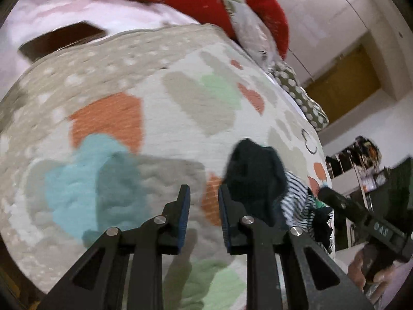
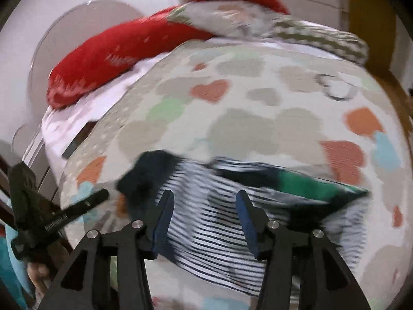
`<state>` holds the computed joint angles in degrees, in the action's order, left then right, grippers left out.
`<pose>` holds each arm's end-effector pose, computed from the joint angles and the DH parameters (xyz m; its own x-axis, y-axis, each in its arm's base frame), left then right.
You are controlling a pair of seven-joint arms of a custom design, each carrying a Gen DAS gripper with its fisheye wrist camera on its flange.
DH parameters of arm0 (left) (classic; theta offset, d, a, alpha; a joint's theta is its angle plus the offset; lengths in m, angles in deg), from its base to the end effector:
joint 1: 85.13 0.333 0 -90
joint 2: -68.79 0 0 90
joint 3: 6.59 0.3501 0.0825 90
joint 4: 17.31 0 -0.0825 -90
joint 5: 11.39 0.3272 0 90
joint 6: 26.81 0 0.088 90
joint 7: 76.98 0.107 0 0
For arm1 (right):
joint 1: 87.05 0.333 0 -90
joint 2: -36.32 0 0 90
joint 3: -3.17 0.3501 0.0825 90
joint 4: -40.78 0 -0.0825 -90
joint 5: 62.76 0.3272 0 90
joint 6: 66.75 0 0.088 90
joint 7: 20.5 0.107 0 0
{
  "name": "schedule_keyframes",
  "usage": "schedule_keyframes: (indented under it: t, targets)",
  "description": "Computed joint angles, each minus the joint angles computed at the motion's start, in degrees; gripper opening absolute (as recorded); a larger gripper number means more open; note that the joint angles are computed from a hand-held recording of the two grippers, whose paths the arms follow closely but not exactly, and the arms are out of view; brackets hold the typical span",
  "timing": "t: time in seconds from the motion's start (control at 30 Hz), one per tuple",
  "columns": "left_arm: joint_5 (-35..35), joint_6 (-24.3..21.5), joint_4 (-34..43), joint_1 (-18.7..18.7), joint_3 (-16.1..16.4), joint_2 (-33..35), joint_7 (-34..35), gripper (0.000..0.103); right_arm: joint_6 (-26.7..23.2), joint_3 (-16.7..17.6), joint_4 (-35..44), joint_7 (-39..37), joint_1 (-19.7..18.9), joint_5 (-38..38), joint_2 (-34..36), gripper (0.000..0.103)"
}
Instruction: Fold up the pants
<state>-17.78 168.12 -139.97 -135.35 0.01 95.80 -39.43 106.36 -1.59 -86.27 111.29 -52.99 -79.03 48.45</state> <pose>0.4415 -0.4155 0.3558 0.0520 -0.8209 0.5687 -0.8308 -0.3515 -0.4315 0.4777 0.2950 0.4227 0.1179 -0.9721 -0.2026 -0.8499 0.0068 -0.5268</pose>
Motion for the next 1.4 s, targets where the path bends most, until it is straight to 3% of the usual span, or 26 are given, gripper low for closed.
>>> schedule_keyframes:
  t: [0.1, 0.2, 0.37, 0.43, 0.5, 0.57, 0.63, 0.67, 0.7, 0.77, 0.9, 1.17, 1.27, 1.33, 1.4]
  targets:
    - [-0.9, 3.0, -3.7, 1.1, -0.9, -1.3, -0.2, 0.03, -6.3, 4.1, 9.2, -5.9, -0.6, 3.4, 5.8, 0.06]
    - [-3.3, 6.2, -5.9, 1.5, -1.8, -1.9, 1.4, 0.042, -17.1, 4.9, 21.4, -9.2, 1.4, 4.8, 13.1, 0.066]
    - [-4.9, 10.0, -7.0, 4.6, -6.2, -1.7, 4.3, 0.049, -31.9, 2.6, 37.4, -8.8, 5.0, 4.0, 22.9, 0.079]
    - [-5.3, 10.3, -6.5, 5.6, -7.8, -1.3, 5.7, 0.049, -37.9, 1.5, 42.8, -8.4, 6.3, 2.5, 26.0, 0.079]
    - [-6.0, 10.2, -5.8, 5.8, -8.5, -1.0, 7.0, 0.049, -41.8, 1.5, 46.0, -9.8, 6.8, 1.2, 27.9, 0.076]
    - [-6.5, 10.6, -5.1, 5.3, -8.7, -0.7, 8.5, 0.049, -42.3, 1.2, 45.6, -10.0, 7.1, 0.0, 27.3, 0.044]
    - [-7.4, 10.6, -3.8, 3.8, -8.2, -0.2, 10.8, 0.049, -39.2, 1.8, 41.7, -8.8, 5.8, 0.7, 24.6, 0.035]
    - [-6.8, 11.3, -3.2, 4.0, -8.7, 0.3, 11.6, 0.041, -36.5, 2.9, 39.1, -9.0, 4.3, 2.4, 23.0, 0.033]
    - [-6.2, 11.4, -2.5, 4.3, -9.3, 0.6, 12.3, 0.021, -34.2, 3.4, 36.6, -9.0, 3.3, 3.7, 21.5, 0.032]
    - [-4.4, 8.5, -0.2, 5.2, -10.8, 1.2, 13.2, 0.007, -29.8, 4.5, 32.3, -9.8, 1.5, 5.8, 18.7, 0.031]
    - [-2.2, 6.3, 1.7, 5.6, -11.7, 1.5, 12.0, 0.007, -22.7, 5.1, 24.8, -9.9, -0.2, 8.6, 13.4, 0.031]
    - [2.0, -0.8, 7.4, 2.0, -8.3, 1.9, 10.8, 0.008, -6.3, 6.2, 3.5, -12.1, -6.2, 16.3, -1.1, 0.031]
    - [5.6, -4.8, 11.9, 3.1, -10.1, 3.5, 9.8, 0.011, 0.1, 6.1, -5.1, -12.3, -9.2, 19.1, -6.1, 0.031]
    - [8.0, -7.3, 15.0, 4.4, -12.0, 4.7, 9.4, 0.011, 3.6, 7.6, -9.6, -15.2, -12.0, 24.1, -8.3, 0.031]
    - [10.1, -10.2, 18.3, 4.6, -12.9, 6.0, 9.1, 0.015, 6.6, 11.1, -13.4, -24.8, -15.3, 36.9, -10.1, 0.031]
